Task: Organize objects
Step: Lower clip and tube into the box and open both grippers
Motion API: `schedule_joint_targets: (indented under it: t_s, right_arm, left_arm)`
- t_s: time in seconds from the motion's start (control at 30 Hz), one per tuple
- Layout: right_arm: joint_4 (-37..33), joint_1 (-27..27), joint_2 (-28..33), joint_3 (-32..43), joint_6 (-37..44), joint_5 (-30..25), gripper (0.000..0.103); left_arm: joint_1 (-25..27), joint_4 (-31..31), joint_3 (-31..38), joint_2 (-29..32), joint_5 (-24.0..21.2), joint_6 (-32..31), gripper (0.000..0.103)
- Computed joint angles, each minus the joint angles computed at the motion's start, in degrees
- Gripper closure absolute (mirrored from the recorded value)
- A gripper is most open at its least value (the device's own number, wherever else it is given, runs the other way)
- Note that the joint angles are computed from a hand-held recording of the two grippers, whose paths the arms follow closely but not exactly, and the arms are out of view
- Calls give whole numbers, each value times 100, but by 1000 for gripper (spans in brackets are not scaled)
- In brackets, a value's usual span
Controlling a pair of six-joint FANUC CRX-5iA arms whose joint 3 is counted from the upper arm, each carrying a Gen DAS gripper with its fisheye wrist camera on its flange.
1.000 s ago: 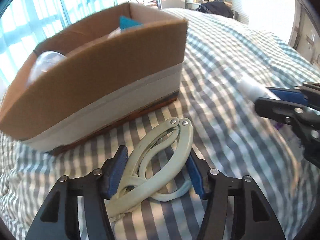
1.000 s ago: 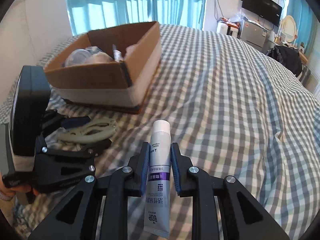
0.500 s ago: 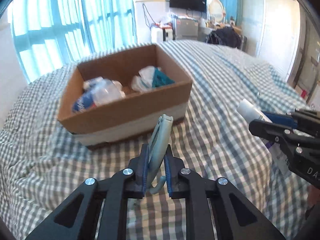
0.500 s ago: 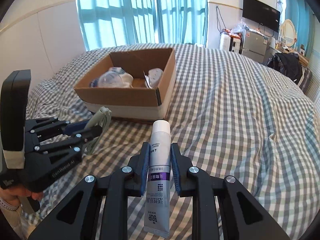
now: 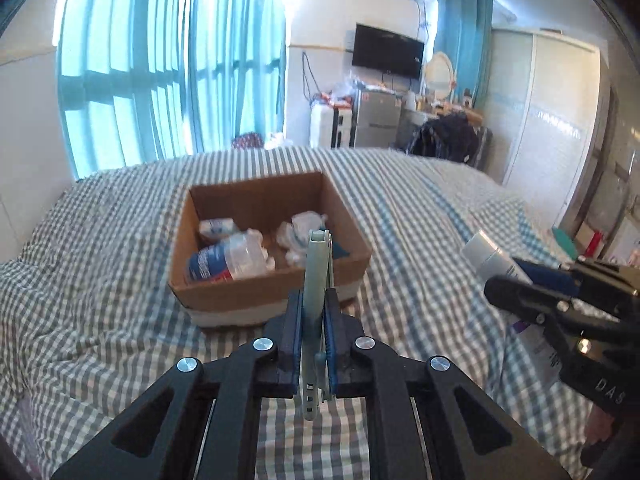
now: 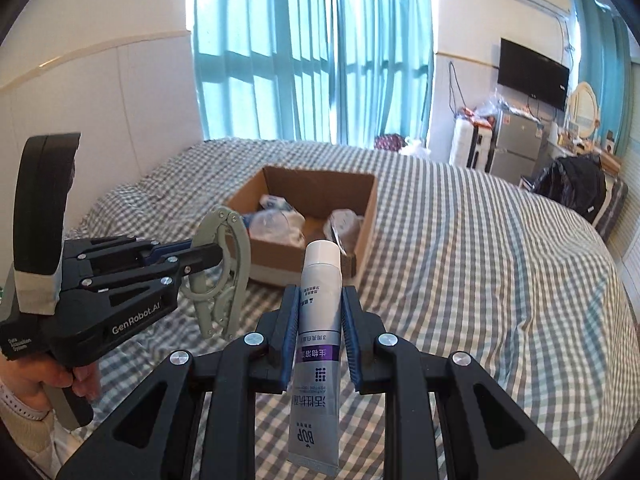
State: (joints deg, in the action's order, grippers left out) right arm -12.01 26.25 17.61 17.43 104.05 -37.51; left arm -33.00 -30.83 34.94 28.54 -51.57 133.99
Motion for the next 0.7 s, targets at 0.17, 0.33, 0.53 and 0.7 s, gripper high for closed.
schedule_joint_targets:
  t_s: [0.17,0.33,0.53,0.7]
  right_arm:
    - [-141,19,79,303,202,-73,82]
    - [-398,-26,400,978,410,-301,82]
    - [-636,-96,1188,2246,408,-798,82]
    - [-685,-143,2245,3828,190,-1452,82]
  left_arm:
    - [89,-66,87,-70,73,45,94]
    - [184,-252,524,100,-206,-22,93]
    - [541,87,887,323,-26,-282,93]
    - [824,404,1400,745,-48,-621,93]
